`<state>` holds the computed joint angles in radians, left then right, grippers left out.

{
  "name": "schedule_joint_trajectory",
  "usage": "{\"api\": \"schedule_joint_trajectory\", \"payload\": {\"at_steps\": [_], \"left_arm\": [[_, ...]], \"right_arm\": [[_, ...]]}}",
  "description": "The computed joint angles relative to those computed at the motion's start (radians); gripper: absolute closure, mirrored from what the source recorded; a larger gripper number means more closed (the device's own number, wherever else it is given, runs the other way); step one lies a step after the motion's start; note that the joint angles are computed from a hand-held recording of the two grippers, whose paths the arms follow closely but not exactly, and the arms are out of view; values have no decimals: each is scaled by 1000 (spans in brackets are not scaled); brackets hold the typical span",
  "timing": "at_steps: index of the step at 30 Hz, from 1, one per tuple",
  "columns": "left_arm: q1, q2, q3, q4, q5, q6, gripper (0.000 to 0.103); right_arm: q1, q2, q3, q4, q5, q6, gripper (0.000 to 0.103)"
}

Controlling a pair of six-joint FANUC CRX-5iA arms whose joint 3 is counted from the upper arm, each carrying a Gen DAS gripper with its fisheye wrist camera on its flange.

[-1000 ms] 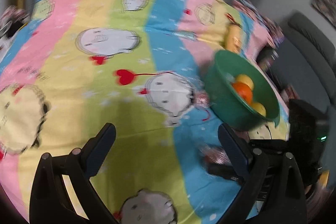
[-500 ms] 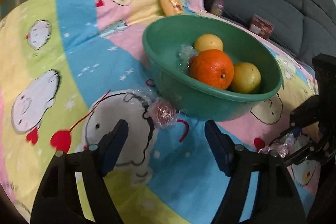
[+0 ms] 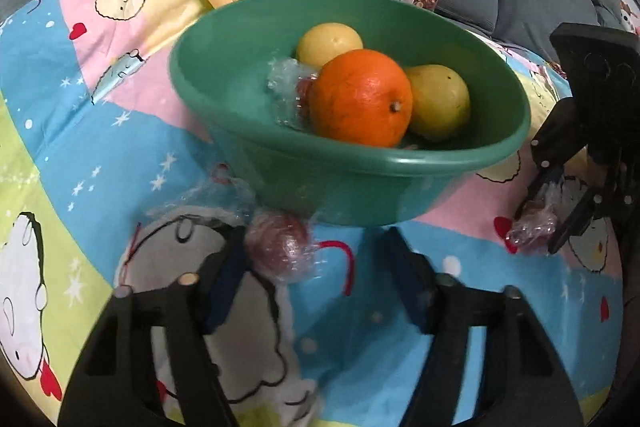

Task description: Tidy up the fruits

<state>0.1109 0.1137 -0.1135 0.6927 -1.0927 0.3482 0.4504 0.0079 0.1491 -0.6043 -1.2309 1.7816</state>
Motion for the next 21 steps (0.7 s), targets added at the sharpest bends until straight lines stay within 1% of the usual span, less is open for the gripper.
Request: {"api": "schedule_joint_trajectory", "payload": {"at_steps": [1, 2, 4, 5, 6, 8, 11, 15, 18, 20, 21], "left_arm": [[6, 1, -2, 10, -6, -3, 48], [10, -4, -9, 18, 1, -8, 51], [16, -12, -23, 25, 15, -6, 59], [18, -17, -28, 27, 21, -4, 62], [19, -23, -33, 31, 25, -3, 67], [30, -42, -54, 50, 39, 1, 71], [31, -70, -87, 74, 73, 32, 72], [13, -114, -126, 18, 135, 123, 73], [2, -148, -150, -4, 183, 240, 73], [0, -170, -169, -7, 198, 304, 73], [-7, -181, -169, -38, 210, 369, 73]], "right_arm": [[8, 1, 1, 7, 2, -3, 71], [14, 2, 2, 10, 6, -6, 71], [20, 3, 3, 14, 13, -11, 71], [22, 2, 1, 16, 17, -14, 71], [21, 1, 0, 15, 18, -13, 71], [28, -2, -4, 20, 24, -19, 71], [22, 0, -6, 12, 28, -18, 71], [24, -4, -16, 13, 45, -28, 71], [22, -7, -22, 9, 54, -39, 71], [15, -7, -20, 2, 52, -43, 71], [13, -7, -21, -1, 53, -48, 71]]}}
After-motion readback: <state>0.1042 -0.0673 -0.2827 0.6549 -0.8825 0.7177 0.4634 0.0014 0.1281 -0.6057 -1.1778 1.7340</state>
